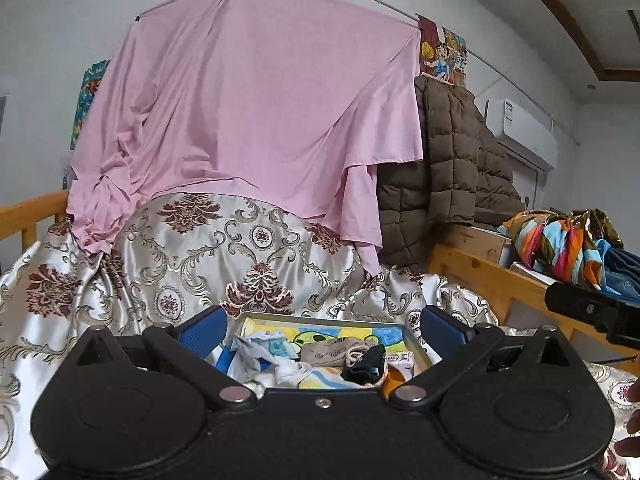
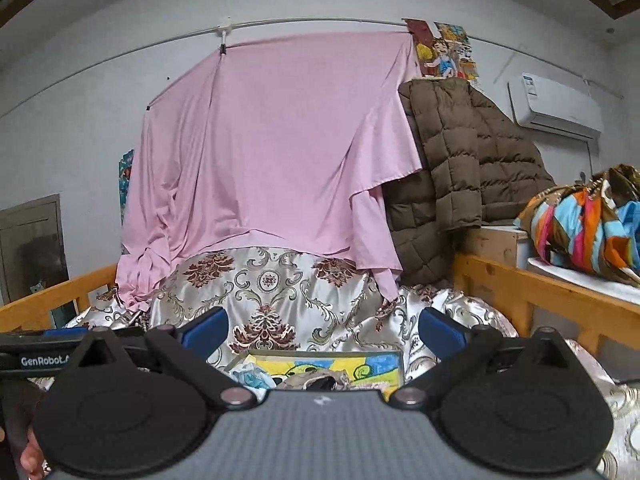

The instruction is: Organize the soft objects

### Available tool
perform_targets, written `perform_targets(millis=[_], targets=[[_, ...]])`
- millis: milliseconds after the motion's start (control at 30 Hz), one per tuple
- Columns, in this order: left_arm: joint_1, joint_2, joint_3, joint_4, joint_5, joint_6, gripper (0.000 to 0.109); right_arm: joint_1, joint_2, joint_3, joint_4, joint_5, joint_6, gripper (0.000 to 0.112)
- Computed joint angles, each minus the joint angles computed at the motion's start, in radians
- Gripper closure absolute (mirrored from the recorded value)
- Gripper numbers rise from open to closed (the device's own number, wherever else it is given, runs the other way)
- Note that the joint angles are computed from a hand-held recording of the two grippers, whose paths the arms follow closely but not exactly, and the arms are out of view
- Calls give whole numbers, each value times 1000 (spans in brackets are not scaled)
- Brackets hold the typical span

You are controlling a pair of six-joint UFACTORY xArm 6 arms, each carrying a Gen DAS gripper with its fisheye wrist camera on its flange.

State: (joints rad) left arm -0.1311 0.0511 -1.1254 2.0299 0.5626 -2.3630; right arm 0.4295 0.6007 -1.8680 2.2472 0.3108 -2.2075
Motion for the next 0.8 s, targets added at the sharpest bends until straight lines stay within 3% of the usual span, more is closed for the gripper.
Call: perform_targets(millis=[800], targets=[[-158,-221,332,-195,127,72,6,17,-301,486,256,10,-291,9]])
